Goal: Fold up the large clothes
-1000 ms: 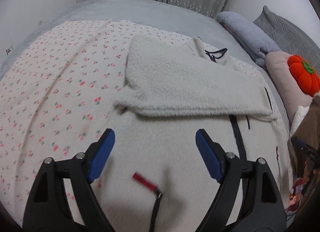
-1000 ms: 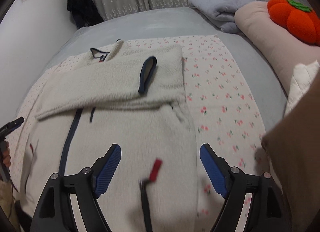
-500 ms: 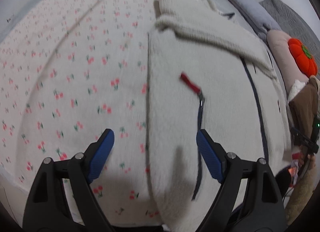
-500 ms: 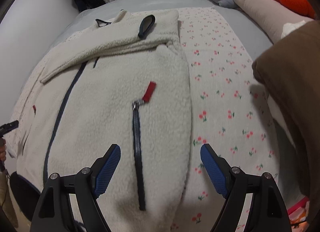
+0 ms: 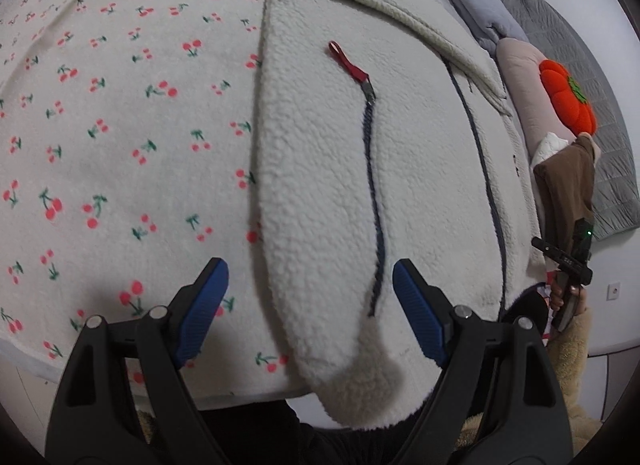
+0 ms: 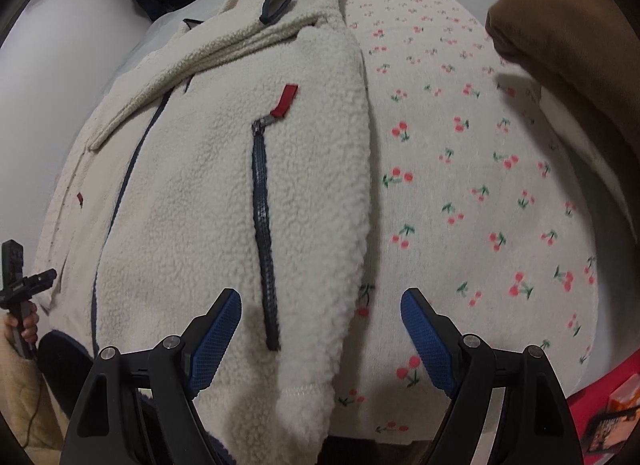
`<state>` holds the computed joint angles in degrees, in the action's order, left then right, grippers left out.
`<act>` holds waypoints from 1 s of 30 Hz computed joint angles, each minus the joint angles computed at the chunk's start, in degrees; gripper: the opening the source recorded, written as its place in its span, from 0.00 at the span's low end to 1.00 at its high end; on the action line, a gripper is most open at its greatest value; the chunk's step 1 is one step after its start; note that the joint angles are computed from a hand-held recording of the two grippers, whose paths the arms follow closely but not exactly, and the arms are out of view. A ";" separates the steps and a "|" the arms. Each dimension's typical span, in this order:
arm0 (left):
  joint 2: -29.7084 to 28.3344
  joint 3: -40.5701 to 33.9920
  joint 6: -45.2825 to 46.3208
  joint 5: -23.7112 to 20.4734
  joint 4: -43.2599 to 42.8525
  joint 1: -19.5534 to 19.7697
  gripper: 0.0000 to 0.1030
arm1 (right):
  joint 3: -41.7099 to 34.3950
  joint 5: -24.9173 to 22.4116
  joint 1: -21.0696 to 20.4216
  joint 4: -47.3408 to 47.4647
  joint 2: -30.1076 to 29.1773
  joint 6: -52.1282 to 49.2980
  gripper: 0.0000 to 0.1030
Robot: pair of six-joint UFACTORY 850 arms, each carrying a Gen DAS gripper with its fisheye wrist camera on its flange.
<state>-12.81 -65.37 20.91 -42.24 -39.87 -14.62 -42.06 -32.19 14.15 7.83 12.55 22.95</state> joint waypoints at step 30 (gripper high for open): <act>7.97 6.11 11.89 -2.10 -17.22 -1.37 0.21 | 6.00 10.51 1.22 27.14 11.42 -23.48 0.11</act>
<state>-4.85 -59.26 32.79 -44.34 -57.08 -15.99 -36.06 -21.68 15.36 34.97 23.97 -0.52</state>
